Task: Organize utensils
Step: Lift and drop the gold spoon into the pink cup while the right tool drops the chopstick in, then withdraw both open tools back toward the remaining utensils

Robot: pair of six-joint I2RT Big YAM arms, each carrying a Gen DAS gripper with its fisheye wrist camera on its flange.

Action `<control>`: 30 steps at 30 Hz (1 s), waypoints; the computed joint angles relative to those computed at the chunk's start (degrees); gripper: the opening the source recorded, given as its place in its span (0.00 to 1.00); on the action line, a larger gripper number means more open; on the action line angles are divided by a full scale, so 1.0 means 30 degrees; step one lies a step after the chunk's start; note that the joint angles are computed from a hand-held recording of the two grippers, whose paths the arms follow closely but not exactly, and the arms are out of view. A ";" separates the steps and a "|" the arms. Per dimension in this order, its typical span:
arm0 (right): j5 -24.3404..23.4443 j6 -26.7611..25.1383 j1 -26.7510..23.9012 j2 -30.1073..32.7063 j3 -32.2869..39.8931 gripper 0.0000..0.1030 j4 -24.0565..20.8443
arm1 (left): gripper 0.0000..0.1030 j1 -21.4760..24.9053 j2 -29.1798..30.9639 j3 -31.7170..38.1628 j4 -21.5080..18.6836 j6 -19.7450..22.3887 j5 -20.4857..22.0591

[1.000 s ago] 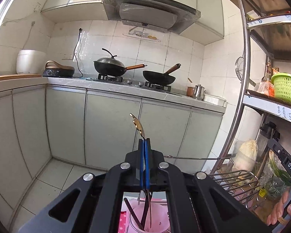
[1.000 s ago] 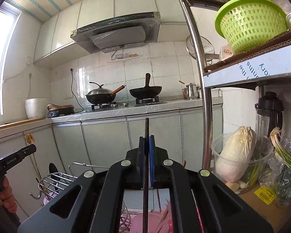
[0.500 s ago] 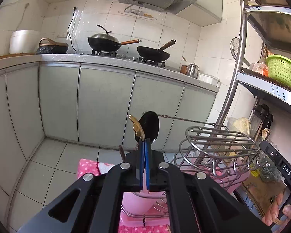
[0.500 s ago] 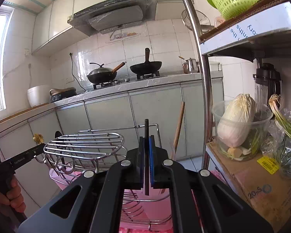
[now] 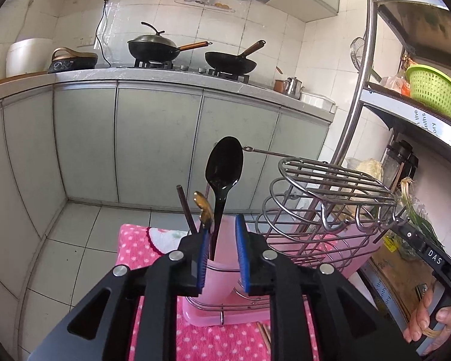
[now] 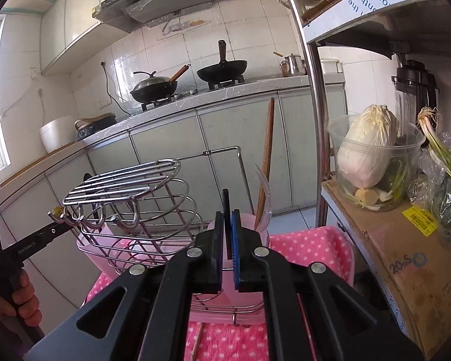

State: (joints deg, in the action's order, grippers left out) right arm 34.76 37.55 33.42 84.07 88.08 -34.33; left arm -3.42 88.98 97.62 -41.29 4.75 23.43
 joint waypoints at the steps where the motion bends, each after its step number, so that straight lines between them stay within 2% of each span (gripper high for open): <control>1: -0.0019 0.0033 0.0035 -0.0038 0.0005 0.06 -0.0133 | 0.22 0.0034 -0.0057 -0.0015 -0.0112 -0.0004 0.0089; 3: -0.0215 0.0081 0.0053 -0.0145 -0.0051 0.09 -0.0353 | 0.24 0.0052 -0.0106 0.0023 -0.0411 0.0148 0.0252; 4: -0.0286 0.0098 0.0072 -0.0181 -0.0066 0.16 -0.0469 | 0.24 0.0010 -0.0126 0.0053 -0.0523 0.0252 0.0184; 7: -0.0463 0.0287 0.0158 -0.0329 -0.0148 0.26 -0.0745 | 0.25 -0.0024 -0.0376 -0.0168 -0.0565 0.0616 0.0058; 16: -0.0176 0.1501 0.0824 -0.1356 -0.1155 0.26 -0.1033 | 0.25 0.0332 -0.1187 -0.0728 -0.1215 0.0293 0.0683; 21: -0.0653 0.2586 0.1362 -0.1823 -0.1907 0.26 -0.1557 | 0.25 0.0362 -0.1889 -0.1595 -0.1916 0.0862 0.1125; 25: -0.1220 0.3689 0.1721 -0.1999 -0.2495 0.26 -0.2052 | 0.25 0.0217 -0.2015 -0.2009 -0.3454 0.1600 0.1534; 29: -0.2184 0.4912 0.1795 -0.2235 -0.3252 0.26 -0.2220 | 0.24 0.0065 -0.1523 -0.2165 -0.5634 0.2151 0.2030; 30: -0.2384 0.5257 0.1816 -0.2264 -0.3413 0.27 -0.2330 | 0.24 -0.0042 -0.1162 -0.1992 -0.6550 0.2324 0.2080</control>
